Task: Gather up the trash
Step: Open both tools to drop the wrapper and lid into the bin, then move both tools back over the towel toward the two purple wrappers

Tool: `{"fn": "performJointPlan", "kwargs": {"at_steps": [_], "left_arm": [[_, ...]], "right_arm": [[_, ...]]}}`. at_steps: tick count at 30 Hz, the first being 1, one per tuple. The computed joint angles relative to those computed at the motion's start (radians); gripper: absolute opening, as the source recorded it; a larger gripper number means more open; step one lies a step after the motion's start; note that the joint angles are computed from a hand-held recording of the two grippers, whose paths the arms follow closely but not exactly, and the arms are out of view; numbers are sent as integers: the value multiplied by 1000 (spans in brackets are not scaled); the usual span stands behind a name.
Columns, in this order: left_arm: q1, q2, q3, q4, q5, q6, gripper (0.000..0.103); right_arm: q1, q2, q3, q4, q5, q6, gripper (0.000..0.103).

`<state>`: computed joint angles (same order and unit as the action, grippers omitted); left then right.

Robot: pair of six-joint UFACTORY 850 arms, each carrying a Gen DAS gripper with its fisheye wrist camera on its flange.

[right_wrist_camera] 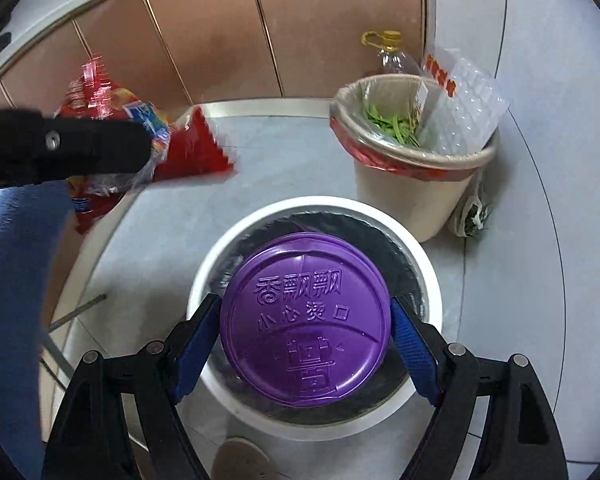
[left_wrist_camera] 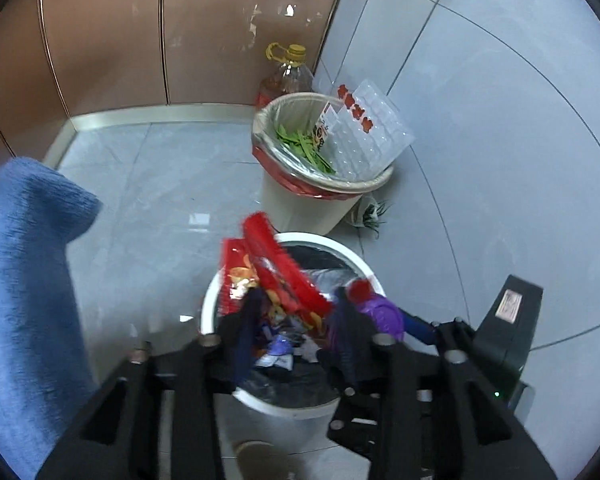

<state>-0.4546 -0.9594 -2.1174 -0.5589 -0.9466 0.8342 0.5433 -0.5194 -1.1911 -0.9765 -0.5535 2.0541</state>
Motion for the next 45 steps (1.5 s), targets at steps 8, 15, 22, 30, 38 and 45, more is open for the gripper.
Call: {"fn": "performJointPlan", "kwargs": {"at_steps": [8,15,22,30,38,45], "left_arm": [[22,45,49,-83,-20,75,47],[71,230,269,-194,95,267,47],[160,447,508,-379,276,501,47],[278,589,666,-576,387,712,47],[400,657,755,-709,424,887,47],[486,630,732,-747,450,934,47]], "right_arm": [[21,3,-7,39,-48,-26,91],[80,50,-32,44,-172,7,92],[189,82,-136,20,-398,28,93],[317,25,-350,-50,-608,-34,95],[385,-77,-567,-94,-662,-156,95],[392,-178,-733,-101,-636,-269,95]]}}
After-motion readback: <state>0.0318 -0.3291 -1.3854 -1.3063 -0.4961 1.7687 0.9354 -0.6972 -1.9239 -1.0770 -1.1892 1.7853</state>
